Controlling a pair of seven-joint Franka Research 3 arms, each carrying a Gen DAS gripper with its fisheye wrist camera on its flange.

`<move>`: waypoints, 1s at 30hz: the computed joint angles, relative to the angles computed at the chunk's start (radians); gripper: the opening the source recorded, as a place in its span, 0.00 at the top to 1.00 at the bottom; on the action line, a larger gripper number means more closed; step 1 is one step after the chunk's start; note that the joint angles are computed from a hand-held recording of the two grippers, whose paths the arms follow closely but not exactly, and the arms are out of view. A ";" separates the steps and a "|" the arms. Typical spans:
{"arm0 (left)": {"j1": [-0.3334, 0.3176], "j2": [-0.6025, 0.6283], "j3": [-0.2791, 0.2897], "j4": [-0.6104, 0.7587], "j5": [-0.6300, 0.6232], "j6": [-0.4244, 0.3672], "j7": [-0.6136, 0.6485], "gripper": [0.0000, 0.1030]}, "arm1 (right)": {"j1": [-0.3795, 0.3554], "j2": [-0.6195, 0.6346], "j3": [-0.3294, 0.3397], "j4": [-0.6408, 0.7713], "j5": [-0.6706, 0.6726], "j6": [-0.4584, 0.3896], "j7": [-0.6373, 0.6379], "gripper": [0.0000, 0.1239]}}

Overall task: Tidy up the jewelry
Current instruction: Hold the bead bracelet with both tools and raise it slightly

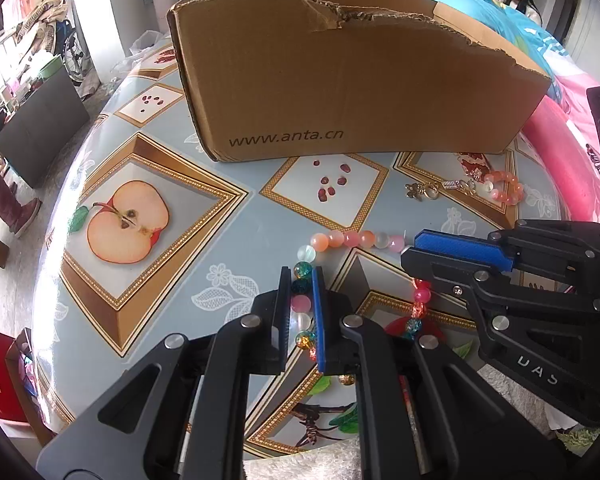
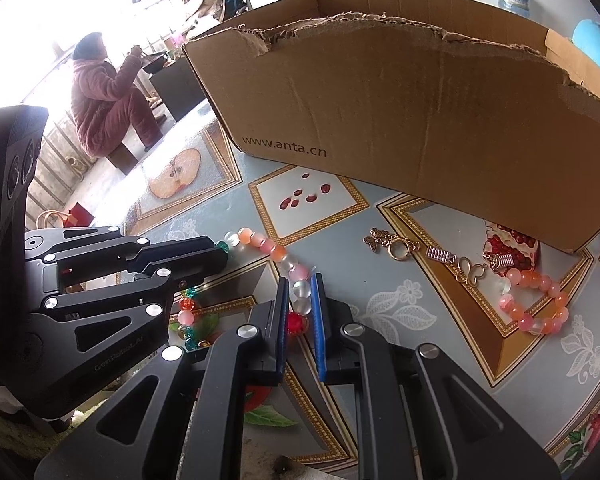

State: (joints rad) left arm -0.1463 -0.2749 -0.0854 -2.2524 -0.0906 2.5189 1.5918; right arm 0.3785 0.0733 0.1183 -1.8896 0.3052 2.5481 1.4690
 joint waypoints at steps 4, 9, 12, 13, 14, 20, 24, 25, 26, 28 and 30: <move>-0.001 -0.001 0.003 -0.001 -0.008 0.000 0.004 0.91 | 0.002 -0.008 0.001 0.001 0.003 0.002 0.008 0.90; 0.000 -0.002 0.004 -0.002 -0.011 0.000 0.009 0.91 | 0.001 -0.020 0.001 -0.010 0.006 0.006 0.009 0.83; 0.001 -0.002 0.003 -0.002 -0.011 -0.001 0.008 0.91 | 0.004 -0.018 0.001 -0.016 -0.008 0.004 0.015 0.83; 0.001 -0.003 0.003 -0.002 -0.012 -0.001 0.006 0.91 | 0.005 -0.016 0.001 -0.016 -0.021 0.002 0.023 0.83; 0.001 -0.004 0.003 -0.003 -0.013 -0.002 0.006 0.91 | 0.008 -0.013 0.002 -0.015 -0.037 0.003 0.033 0.83; 0.001 -0.004 0.003 -0.002 -0.013 -0.006 0.003 0.91 | 0.022 -0.007 0.003 -0.021 -0.112 0.031 0.077 0.85; -0.002 -0.002 0.005 0.002 -0.025 -0.011 0.011 0.91 | 0.024 -0.004 0.002 -0.022 -0.134 0.043 0.094 0.91; -0.002 -0.003 0.004 0.001 -0.024 -0.011 0.010 0.91 | 0.024 -0.004 0.002 -0.023 -0.136 0.045 0.096 0.91; -0.003 -0.003 0.003 0.001 -0.024 -0.011 0.011 0.91 | 0.025 -0.004 0.002 -0.023 -0.137 0.047 0.096 0.91; -0.004 -0.004 0.003 0.000 -0.027 -0.011 0.012 0.91 | 0.025 -0.001 0.002 -0.021 -0.144 0.051 0.100 0.92; -0.004 -0.005 0.003 -0.001 -0.027 -0.010 0.011 0.91 | 0.024 -0.004 0.001 -0.026 -0.141 0.055 0.096 0.92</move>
